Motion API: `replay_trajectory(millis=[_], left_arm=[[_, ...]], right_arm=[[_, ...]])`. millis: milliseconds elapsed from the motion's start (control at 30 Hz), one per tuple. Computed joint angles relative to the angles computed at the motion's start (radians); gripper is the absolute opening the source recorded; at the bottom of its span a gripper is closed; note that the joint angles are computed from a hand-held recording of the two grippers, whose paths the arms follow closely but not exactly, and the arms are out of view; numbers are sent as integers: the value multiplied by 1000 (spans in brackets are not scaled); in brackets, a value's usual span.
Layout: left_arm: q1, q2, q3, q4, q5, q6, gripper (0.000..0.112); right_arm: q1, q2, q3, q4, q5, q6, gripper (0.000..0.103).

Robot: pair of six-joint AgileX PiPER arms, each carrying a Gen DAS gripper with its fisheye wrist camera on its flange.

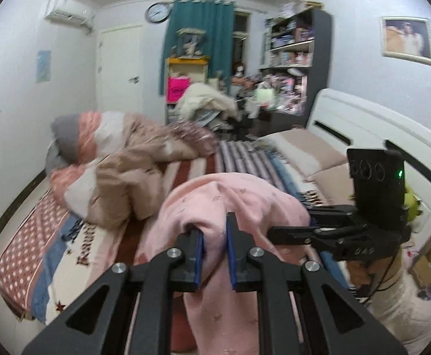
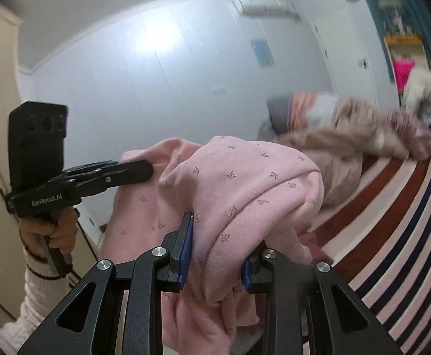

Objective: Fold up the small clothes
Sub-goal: 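Lift the folded shirt with both tools and carry it to the clothes pile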

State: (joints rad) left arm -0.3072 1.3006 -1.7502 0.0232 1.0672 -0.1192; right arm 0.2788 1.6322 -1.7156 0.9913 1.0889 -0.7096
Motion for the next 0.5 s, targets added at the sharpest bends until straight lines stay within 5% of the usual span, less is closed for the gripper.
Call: replay_trajectory(millis=[167, 367, 500], left_arm=[[327, 115, 134, -314, -80, 228, 12], [400, 201, 194, -414, -130, 314, 22], [428, 175, 271, -468, -168, 354, 46]], right_arm=[[90, 312, -288, -166, 17, 185, 21], [93, 501, -498, -213, 65, 275, 28], [109, 473, -452, -228, 56, 281, 48]])
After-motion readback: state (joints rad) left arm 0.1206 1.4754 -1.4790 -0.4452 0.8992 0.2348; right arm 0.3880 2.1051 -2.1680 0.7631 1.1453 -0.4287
